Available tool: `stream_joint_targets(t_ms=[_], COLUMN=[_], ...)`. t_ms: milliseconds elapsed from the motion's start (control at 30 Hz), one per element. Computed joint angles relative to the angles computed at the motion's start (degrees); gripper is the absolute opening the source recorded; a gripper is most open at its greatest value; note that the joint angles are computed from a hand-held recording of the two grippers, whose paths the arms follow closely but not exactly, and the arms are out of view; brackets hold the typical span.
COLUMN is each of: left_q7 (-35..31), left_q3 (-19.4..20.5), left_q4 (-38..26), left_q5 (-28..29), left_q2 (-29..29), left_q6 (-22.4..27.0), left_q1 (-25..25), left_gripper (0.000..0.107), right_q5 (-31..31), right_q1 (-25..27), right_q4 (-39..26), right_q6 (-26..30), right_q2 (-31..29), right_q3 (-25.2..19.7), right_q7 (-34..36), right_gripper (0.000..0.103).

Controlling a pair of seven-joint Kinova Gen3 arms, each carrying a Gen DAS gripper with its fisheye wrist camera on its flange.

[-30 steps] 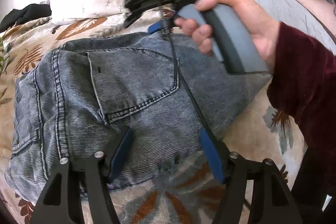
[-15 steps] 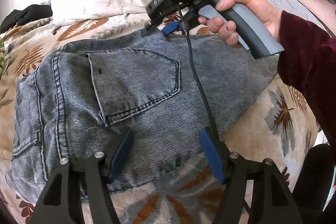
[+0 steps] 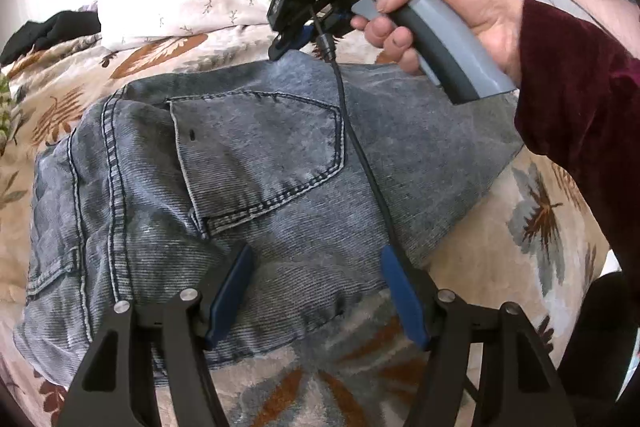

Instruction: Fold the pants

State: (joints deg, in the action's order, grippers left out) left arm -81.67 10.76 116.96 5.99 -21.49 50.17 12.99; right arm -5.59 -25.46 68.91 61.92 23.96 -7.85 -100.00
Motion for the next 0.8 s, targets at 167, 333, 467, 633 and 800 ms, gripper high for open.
stream_joint_targets(t_ms=[167, 333, 467, 633, 800], left_q7=[-0.57, 0.19, 1.55, 2.99, 3.87], left_q3=[-0.95, -0.59, 0.21, 3.04, 1.66], left_q4=[0.18, 0.05, 0.70, 1.11, 0.82], left_q5=[1.04, 0.92, -0.06, -3.00, -2.74], left_q2=[-0.29, -0.53, -2.10, -1.27, -2.52], left_q6=[0.11, 0.05, -1.30, -1.73, -2.25], left_q1=[0.29, -0.28, -1.19, -1.67, -1.05], left_gripper=[0.069, 0.069, 0.069, 0.072, 0.072], right_q5=[-3.84, -2.69, -3.23, -3.78, -7.63], right_q1=[2.87, 2.55, 2.08, 2.16, 7.90], right_q4=[3.55, 2.18, 4.90, 10.35, 20.41], right_q6=[-4.48, -0.98, -1.34, -5.00, -10.22], right_q2=[-2.71, -4.46, -4.69, -6.50, -17.70], right_q3=[-0.91, -0.72, -1.40, -0.50, -0.98], right_q7=[0.51, 1.87, 1.86, -1.69, 2.96], right_gripper=[0.008, 0.013, 0.021, 0.022, 0.023])
